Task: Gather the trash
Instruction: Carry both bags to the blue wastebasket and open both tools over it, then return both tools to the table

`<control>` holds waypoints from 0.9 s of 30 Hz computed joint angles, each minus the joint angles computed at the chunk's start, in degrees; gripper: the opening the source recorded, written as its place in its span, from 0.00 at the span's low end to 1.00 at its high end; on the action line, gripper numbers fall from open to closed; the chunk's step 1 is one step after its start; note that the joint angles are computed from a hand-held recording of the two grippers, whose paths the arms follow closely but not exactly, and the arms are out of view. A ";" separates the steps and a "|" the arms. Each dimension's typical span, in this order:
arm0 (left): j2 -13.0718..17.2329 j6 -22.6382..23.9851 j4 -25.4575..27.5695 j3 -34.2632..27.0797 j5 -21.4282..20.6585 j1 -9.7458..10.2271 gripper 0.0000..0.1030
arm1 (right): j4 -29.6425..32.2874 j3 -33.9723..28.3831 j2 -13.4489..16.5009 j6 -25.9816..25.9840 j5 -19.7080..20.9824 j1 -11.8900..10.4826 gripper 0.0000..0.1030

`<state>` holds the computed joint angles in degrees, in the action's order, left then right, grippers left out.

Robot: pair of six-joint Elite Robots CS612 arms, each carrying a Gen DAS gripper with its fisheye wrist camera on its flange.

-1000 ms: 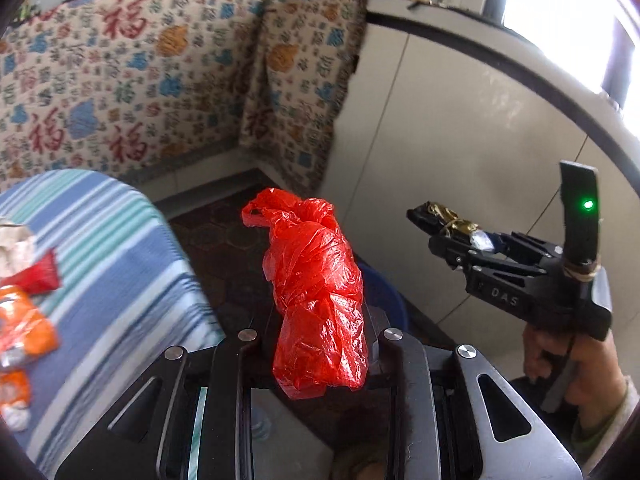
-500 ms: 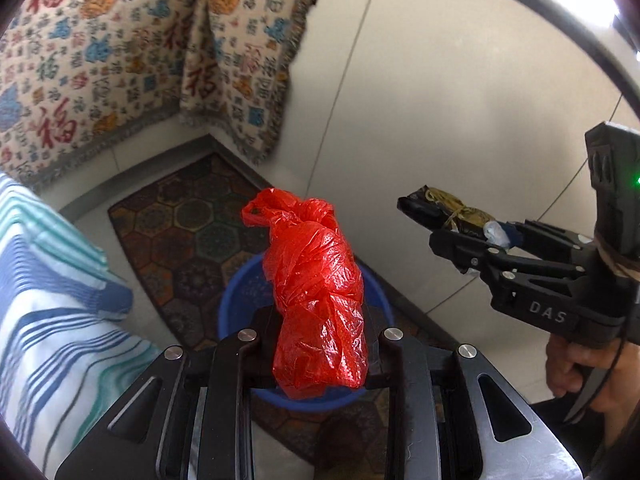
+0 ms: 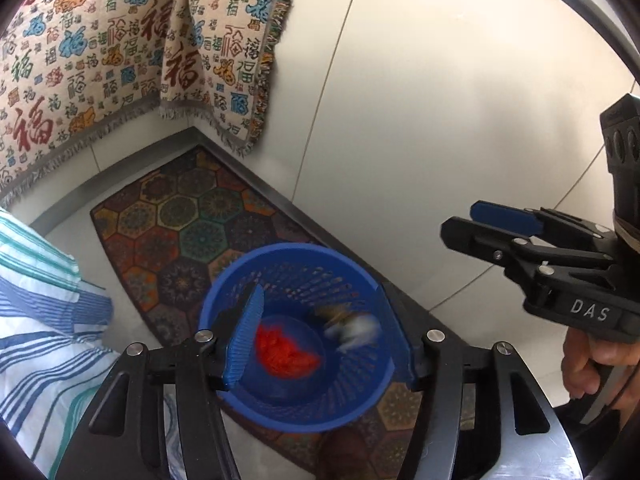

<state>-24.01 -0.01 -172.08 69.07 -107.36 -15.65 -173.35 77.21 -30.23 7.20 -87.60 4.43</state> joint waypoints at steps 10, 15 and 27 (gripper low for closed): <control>-5.48 -3.05 -8.80 9.00 1.96 1.70 0.59 | -5.68 0.20 -0.61 -1.63 -2.77 1.53 0.54; -10.22 -4.74 -15.45 17.86 5.26 3.59 0.59 | -10.08 -0.42 -0.91 -5.45 -3.66 4.18 0.54; -17.12 -7.35 -25.04 35.54 16.59 10.20 0.61 | -10.88 -3.80 0.01 -13.43 6.51 12.68 0.56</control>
